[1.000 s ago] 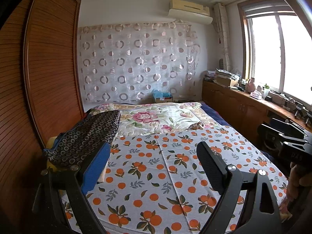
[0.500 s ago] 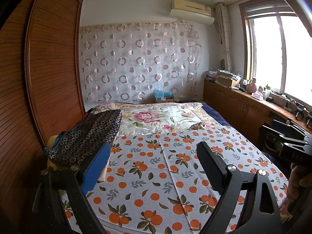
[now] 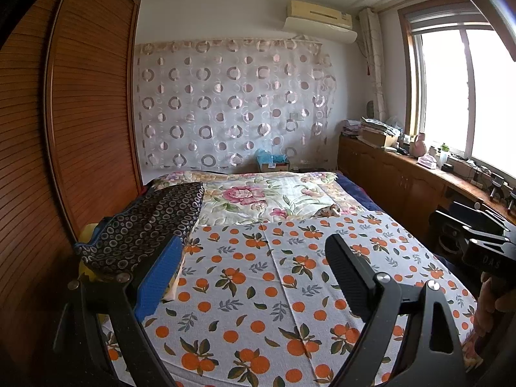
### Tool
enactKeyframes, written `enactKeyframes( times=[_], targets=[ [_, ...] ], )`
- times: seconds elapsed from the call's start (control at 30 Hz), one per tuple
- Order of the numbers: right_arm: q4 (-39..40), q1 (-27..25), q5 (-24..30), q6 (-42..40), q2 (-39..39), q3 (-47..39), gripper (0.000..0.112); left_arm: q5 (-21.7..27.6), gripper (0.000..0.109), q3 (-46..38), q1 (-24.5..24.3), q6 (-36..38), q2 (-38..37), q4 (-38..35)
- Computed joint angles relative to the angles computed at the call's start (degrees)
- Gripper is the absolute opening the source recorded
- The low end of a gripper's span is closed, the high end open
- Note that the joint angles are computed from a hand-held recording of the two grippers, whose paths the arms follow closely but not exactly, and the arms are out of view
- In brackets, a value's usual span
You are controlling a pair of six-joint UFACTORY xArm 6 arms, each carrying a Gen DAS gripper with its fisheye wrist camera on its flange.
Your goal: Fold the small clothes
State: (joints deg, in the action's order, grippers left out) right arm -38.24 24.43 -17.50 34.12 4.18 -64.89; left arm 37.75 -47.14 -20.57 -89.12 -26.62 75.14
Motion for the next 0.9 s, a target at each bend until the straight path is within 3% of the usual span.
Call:
enactKeyframes(
  times=[0.9],
  targets=[
    [-3.0, -1.1, -0.6, 2.6, 0.3, -0.5, 0.077, -0.6, 0.091, 0.4, 0.5, -0.4, -0.2, 0.4]
  ],
)
